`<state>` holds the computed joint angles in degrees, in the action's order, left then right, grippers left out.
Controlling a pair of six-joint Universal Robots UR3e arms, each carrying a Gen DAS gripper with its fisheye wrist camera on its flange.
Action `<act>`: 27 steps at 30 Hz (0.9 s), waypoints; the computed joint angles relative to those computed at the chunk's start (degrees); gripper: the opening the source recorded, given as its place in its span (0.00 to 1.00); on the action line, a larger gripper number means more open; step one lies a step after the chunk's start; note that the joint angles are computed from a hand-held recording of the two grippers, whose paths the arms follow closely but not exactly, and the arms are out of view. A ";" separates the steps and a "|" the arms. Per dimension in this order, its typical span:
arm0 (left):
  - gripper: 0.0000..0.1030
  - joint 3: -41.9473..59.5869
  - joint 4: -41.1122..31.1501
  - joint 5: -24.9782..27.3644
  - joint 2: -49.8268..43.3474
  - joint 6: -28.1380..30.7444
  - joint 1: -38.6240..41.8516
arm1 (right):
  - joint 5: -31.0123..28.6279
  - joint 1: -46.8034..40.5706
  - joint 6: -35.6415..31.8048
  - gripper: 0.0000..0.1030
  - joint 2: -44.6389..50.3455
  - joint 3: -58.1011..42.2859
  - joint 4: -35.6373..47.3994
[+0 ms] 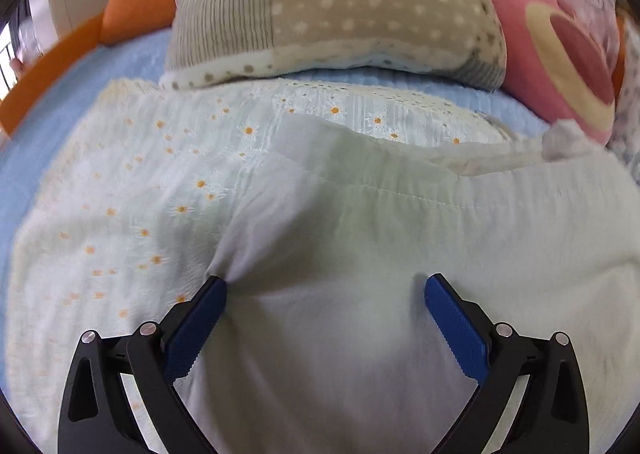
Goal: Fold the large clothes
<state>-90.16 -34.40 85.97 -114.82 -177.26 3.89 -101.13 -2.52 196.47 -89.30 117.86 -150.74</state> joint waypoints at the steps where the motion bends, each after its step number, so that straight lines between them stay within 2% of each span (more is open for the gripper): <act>1: 0.98 -2.17 -0.44 -2.07 3.05 0.97 1.00 | -0.35 0.67 -0.61 0.28 -1.26 0.49 -0.62; 3: 0.98 -8.46 -0.27 -6.31 11.33 3.84 4.03 | 0.75 1.10 -1.36 0.27 -7.88 4.56 -3.31; 5: 0.98 -14.72 -4.17 -11.61 21.86 8.54 8.67 | 1.89 1.99 -2.09 0.29 -18.02 7.74 -0.33; 8: 0.98 -20.39 -19.80 -20.64 38.23 18.73 18.27 | 2.53 6.94 -2.94 0.29 -27.89 7.33 8.20; 11: 0.98 -18.53 -51.61 -30.94 53.40 32.86 33.09 | 0.08 15.94 -0.97 0.29 -29.58 1.88 16.63; 13: 0.98 -13.08 -74.67 -33.09 55.30 44.70 39.46 | -2.74 25.06 3.77 0.29 -30.50 -2.18 21.08; 15: 0.98 -10.59 -89.76 -32.05 56.76 53.23 43.41 | -3.00 30.53 8.64 0.29 -30.30 -5.31 23.40; 17: 0.98 -11.08 -98.65 -31.07 59.11 58.98 46.64 | -5.83 38.12 14.64 0.29 -29.01 -7.79 24.33; 20: 0.98 -17.56 -99.56 -30.73 62.46 59.16 48.61 | -12.53 51.23 23.43 0.29 -23.75 -11.40 23.81; 23: 0.98 -25.92 -94.33 -32.00 59.27 52.29 48.00 | -15.79 60.40 29.04 0.29 -20.46 -13.49 23.50; 27: 0.98 -33.70 -85.33 -34.61 55.72 43.67 46.23 | -17.49 67.21 30.88 0.30 -17.02 -16.03 25.75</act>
<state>-123.86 -119.73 51.35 -59.10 -133.59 50.12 -118.62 64.69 227.35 -106.32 101.83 -125.00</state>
